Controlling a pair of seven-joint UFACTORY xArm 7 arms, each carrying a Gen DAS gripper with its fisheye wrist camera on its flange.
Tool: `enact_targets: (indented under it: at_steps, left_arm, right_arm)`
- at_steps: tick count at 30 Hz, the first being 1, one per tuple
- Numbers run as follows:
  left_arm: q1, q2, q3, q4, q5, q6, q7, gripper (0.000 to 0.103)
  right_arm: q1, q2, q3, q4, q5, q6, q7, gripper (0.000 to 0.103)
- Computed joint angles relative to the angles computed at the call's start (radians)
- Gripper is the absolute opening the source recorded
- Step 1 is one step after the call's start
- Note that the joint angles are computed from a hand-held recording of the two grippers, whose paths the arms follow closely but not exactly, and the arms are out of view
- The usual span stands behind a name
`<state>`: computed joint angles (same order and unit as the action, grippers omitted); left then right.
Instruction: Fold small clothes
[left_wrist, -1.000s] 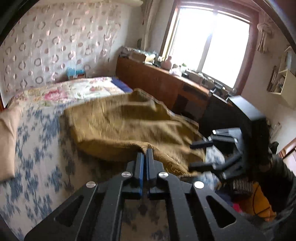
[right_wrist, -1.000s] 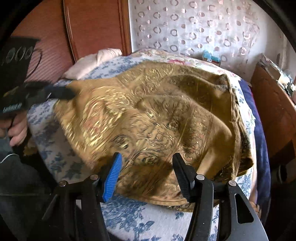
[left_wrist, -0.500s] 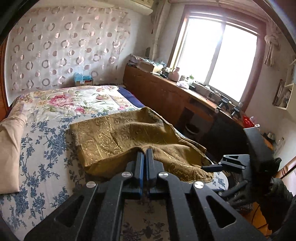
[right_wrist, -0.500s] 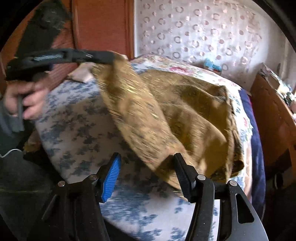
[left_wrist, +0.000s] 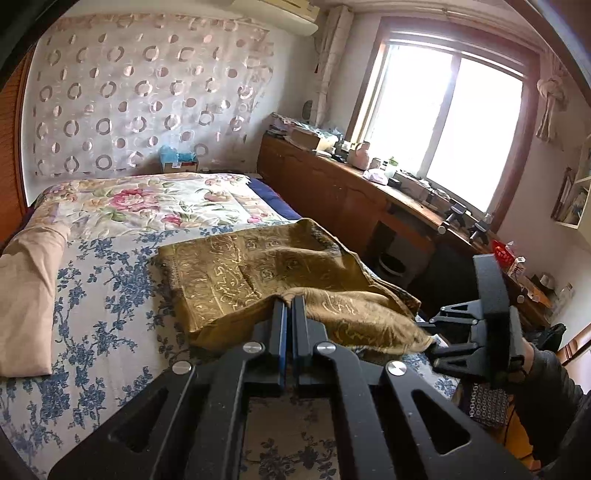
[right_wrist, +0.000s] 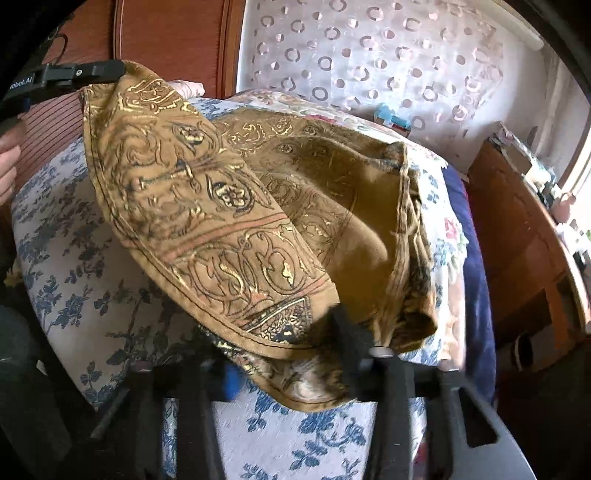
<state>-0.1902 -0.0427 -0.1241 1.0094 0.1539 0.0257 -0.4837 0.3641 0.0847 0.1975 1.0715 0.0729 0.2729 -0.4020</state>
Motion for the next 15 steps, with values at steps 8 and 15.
enact_targets:
  at_steps: [8,15]
  left_arm:
    - [0.054,0.029,0.004,0.063,0.224,0.051,-0.182,0.002]
    - [0.035,0.141,0.068,0.225,0.234,0.136,-0.14,0.002]
  right_arm:
    - [0.009,0.017,0.008,0.072,0.014,-0.066,-0.001,0.007]
    - [0.052,0.236,-0.012,0.441,-0.098,-0.007,0.058,0.006]
